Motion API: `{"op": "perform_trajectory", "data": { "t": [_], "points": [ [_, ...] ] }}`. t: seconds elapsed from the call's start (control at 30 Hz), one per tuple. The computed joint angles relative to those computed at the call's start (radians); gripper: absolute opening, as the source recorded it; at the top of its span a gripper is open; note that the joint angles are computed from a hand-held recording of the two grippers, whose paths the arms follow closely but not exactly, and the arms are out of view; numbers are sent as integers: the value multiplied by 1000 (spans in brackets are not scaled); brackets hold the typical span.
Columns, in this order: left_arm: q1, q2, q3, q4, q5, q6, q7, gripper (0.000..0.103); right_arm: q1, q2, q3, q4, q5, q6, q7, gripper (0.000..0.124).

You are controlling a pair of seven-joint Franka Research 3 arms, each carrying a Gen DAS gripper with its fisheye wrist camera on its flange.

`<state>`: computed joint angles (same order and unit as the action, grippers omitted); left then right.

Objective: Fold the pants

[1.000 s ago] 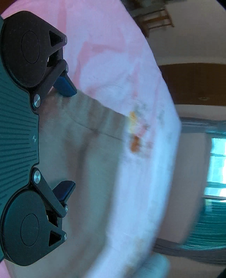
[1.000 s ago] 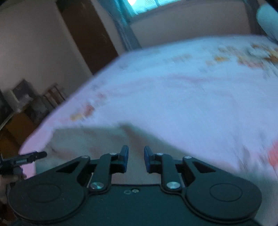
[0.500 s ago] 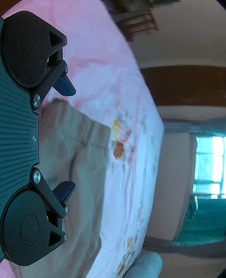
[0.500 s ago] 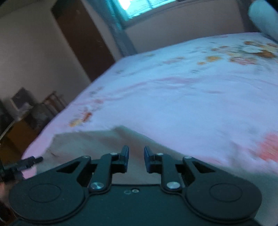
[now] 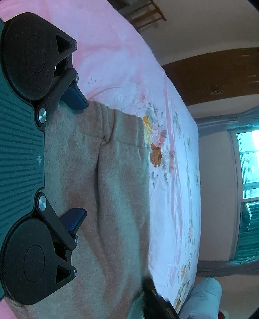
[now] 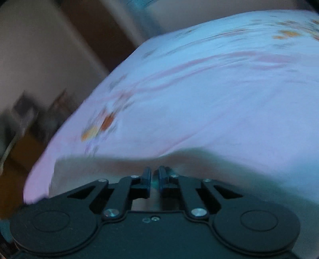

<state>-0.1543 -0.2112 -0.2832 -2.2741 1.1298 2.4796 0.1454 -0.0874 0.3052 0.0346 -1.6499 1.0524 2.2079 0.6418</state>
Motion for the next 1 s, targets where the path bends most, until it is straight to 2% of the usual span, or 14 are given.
{"op": "perform_trajectory", "data": {
  "t": [0.03, 0.07, 0.1, 0.13, 0.2, 0.27, 0.47, 0.5, 0.6, 0.67, 0.77, 0.83, 1.0],
  "points": [
    [3, -3, 1, -8, 16, 11, -17, 103, -13, -20, -5, -23, 36, 27, -5, 13],
    [6, -4, 0, -12, 31, 14, -30, 103, -16, -41, -15, -51, 47, 76, -16, 17],
    [6, -5, -3, -16, 41, 11, -42, 103, -12, -40, -35, -53, -8, 94, 18, 12],
    [6, -4, -3, -16, 42, 10, -42, 103, -19, -24, -52, -35, -61, 69, 63, 0],
    [6, -4, 3, -15, 34, 16, -34, 103, -68, -28, -70, -41, -40, 48, 91, 0],
    [8, -8, 4, -20, 40, 24, -38, 103, -109, -63, -93, -81, -12, 81, 87, 12],
    [11, -12, 3, -28, 48, 33, -47, 103, -233, -126, -188, -169, 33, 236, 85, 10],
    [11, -10, 3, -27, 45, 32, -38, 103, -264, -130, -205, -172, 59, 239, 87, 10],
    [2, -4, 2, -1, -7, -3, 23, 103, -342, -158, -246, -193, 130, 283, 70, 18],
    [-3, -14, -14, 12, 2, -40, -5, 103, -401, -178, -275, -204, 212, 243, 47, 26],
    [-11, -26, -45, 24, 76, -58, -115, 103, -463, -196, -319, -227, 244, 215, 77, 41],
    [-26, -5, -47, 47, 68, -59, -116, 103, -493, -196, -334, -248, 265, 176, 102, 42],
    [-71, 80, -31, 99, -52, -79, -40, 103, -549, -140, -337, -255, 315, 53, 207, 41]
  ]
}}
